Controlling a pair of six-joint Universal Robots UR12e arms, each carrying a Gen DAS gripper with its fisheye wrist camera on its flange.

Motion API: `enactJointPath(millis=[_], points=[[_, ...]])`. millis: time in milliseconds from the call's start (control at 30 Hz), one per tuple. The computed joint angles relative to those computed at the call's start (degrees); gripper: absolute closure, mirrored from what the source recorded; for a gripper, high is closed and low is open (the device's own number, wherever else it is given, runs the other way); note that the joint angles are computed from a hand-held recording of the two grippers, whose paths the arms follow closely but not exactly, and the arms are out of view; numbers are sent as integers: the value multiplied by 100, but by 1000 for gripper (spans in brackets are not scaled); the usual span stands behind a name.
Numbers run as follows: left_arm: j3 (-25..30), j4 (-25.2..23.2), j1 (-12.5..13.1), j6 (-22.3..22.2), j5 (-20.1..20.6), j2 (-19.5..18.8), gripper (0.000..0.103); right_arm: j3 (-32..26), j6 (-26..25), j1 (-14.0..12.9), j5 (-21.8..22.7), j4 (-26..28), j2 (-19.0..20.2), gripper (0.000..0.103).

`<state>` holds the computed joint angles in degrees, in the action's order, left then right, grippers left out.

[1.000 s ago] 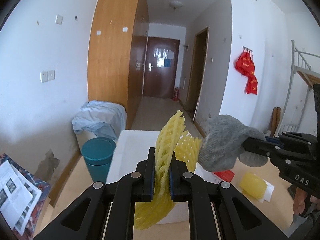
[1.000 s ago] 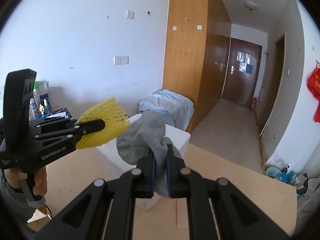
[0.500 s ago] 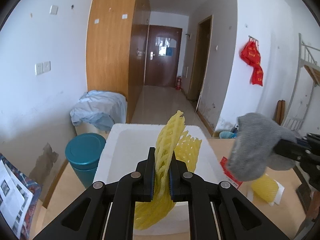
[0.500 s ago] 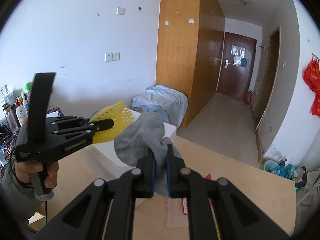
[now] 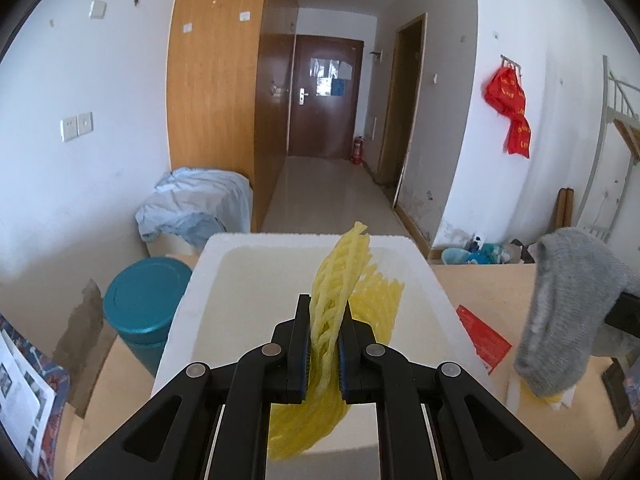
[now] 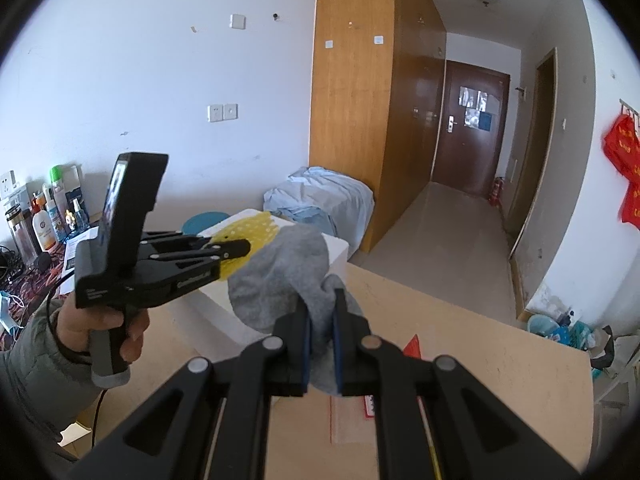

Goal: Organize soft objects
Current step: 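Carry the yellow net and grey sock toward the white foam box with both grippers, then open the left gripper over the foam box while the right gripper lowers the sock inside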

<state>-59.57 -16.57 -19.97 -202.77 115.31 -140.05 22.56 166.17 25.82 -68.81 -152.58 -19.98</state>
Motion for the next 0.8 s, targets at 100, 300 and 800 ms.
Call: enactJointPath(millis=[100,300,800], points=[[62,-116,0,-7,-7,-36,92,-7,18,5,-8,3,-1,91],[16,-206,-50,-1,104,12,68,-40,38,20,-15,25,21,91],[-189,270,-192,91,590,107,19,40,81,6,47,-108,-8,91]])
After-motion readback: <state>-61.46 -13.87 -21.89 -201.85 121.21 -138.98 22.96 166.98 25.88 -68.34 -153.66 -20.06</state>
